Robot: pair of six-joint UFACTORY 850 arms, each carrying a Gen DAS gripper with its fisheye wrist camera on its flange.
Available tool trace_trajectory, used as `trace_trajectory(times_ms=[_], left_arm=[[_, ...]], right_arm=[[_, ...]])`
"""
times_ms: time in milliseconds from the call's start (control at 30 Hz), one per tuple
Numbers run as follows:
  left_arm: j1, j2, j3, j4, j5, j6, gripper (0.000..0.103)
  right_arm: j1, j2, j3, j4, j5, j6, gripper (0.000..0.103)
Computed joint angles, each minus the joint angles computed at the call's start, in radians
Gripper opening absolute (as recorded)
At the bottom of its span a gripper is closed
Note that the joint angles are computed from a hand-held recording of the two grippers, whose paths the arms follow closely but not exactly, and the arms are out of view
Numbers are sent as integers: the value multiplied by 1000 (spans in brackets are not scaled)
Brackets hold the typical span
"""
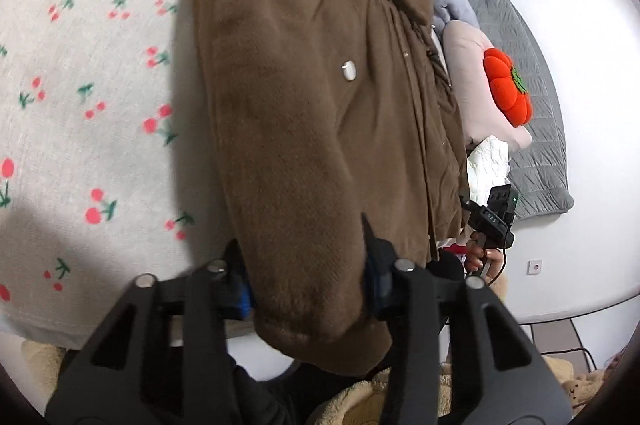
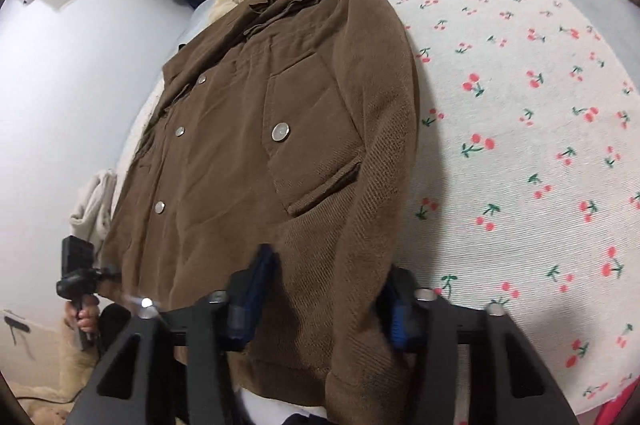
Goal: Fold large clothes
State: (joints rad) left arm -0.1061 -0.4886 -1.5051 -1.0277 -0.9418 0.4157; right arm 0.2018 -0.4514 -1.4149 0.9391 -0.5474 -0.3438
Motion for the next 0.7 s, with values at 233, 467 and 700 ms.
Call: trace_trajectory(times_ms=[233, 467, 700], left_arm=[[-19, 56, 19, -79, 103, 79, 23], [-14, 73, -70, -142, 195, 142, 19], [-32, -50, -370, -3, 282, 46, 18]], right_arm=[[-17, 43, 44, 359, 6, -313, 14], [4, 76, -15, 562, 90, -553, 13], [8, -11, -235, 502, 159, -520, 13]])
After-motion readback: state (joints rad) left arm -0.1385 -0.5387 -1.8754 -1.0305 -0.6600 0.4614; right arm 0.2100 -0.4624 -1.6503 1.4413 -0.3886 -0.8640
